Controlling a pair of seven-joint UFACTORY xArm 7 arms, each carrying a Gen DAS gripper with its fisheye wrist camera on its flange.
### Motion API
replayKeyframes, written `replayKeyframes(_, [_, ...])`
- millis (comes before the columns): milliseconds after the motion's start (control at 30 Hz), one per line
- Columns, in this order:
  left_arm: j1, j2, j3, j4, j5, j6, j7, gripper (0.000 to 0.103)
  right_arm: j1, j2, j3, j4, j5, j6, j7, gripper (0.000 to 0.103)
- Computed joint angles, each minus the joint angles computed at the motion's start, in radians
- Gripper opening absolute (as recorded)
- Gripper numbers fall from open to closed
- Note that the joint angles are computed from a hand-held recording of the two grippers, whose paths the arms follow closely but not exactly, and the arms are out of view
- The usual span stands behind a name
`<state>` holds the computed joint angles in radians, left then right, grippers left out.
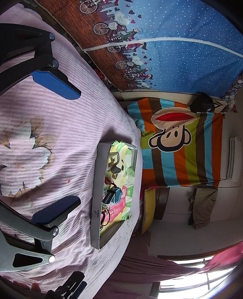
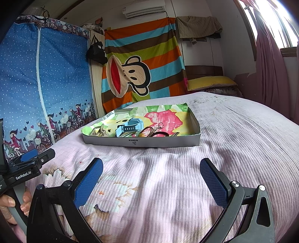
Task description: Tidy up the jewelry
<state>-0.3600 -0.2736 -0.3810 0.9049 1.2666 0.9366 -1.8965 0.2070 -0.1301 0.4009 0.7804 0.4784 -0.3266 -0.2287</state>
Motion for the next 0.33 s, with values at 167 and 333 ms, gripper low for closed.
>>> replayKeyframes(167, [-0.004,0.011,-0.003,0.007,-0.002,0.015,0.007,0.103,0.001,-0.001,0.000,0.000,0.002,0.001,0.000,0.102])
replayKeyframes(333, [-0.010,0.014,0.001,0.009,-0.003,0.019,0.009,0.103,-0.005,-0.001,0.005,0.000,0.006,0.003,-0.003,0.102])
